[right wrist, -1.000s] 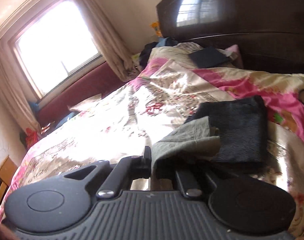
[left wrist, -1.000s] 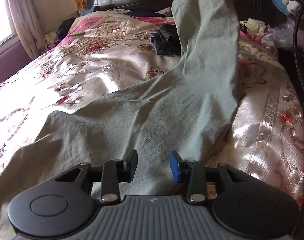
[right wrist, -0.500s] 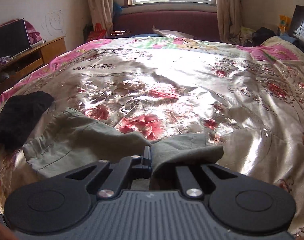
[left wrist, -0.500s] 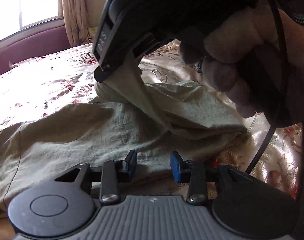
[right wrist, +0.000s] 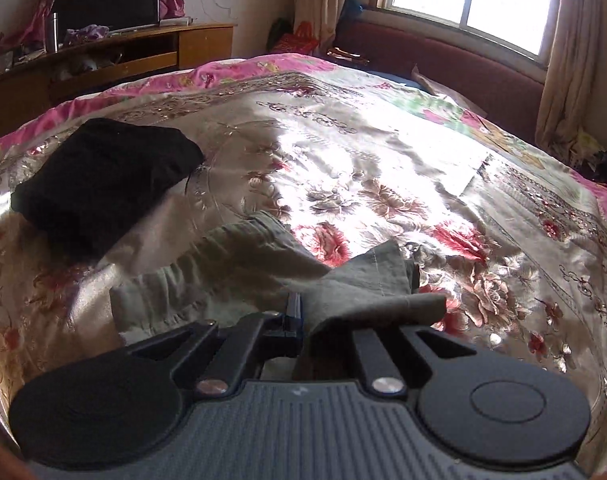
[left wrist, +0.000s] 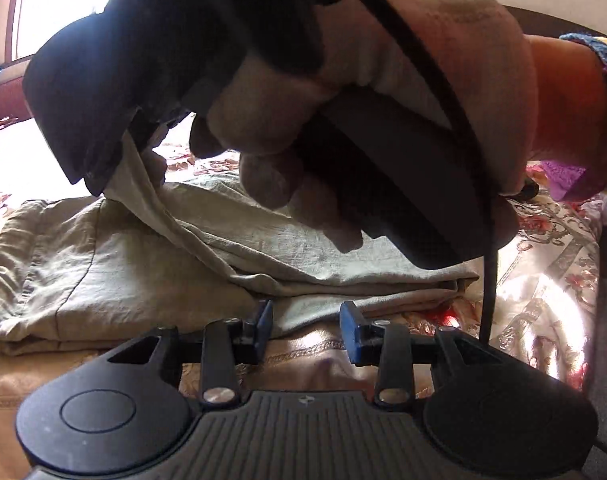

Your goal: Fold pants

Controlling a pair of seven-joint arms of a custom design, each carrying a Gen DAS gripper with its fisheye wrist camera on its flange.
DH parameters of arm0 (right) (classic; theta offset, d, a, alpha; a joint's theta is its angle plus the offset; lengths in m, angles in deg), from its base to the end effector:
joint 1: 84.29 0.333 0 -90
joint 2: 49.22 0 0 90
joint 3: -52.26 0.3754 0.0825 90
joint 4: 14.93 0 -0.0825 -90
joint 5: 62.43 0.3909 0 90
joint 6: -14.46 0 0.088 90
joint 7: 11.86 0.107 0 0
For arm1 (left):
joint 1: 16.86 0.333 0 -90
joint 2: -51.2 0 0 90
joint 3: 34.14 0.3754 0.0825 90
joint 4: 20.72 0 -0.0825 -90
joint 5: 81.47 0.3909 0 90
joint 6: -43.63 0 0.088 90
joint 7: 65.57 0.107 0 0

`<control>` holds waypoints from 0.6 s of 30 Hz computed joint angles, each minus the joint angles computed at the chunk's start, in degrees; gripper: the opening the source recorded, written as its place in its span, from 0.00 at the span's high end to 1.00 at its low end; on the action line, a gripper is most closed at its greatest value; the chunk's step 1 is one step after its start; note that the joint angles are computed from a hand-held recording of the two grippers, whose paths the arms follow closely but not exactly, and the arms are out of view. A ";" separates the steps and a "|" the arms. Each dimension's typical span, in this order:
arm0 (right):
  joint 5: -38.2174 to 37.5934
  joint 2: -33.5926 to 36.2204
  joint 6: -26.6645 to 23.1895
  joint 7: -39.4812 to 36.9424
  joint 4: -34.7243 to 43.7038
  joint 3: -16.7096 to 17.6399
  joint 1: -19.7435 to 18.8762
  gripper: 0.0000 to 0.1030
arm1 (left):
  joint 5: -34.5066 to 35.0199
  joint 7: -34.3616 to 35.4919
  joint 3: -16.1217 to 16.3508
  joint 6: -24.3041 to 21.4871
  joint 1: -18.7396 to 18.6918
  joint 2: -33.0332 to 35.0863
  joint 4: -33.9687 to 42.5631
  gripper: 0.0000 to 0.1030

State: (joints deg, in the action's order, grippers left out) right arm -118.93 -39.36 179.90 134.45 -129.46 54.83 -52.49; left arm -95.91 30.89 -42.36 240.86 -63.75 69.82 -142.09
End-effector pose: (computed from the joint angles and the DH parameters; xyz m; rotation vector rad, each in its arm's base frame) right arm 0.4990 0.3982 0.4920 -2.0638 1.2369 -0.7050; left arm 0.4012 -0.5087 0.4304 -1.0082 2.3532 -1.3345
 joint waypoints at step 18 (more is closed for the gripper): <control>12.06 2.00 7.90 -14.74 0.09 2.95 -1.01 0.81 | -2.53 1.41 -3.14 3.57 2.05 -1.08 -3.80 0.44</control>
State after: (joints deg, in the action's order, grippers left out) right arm -106.87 -37.36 187.80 119.71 -129.38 57.78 -53.50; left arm -98.43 32.30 -45.50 244.43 -61.71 68.74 -145.89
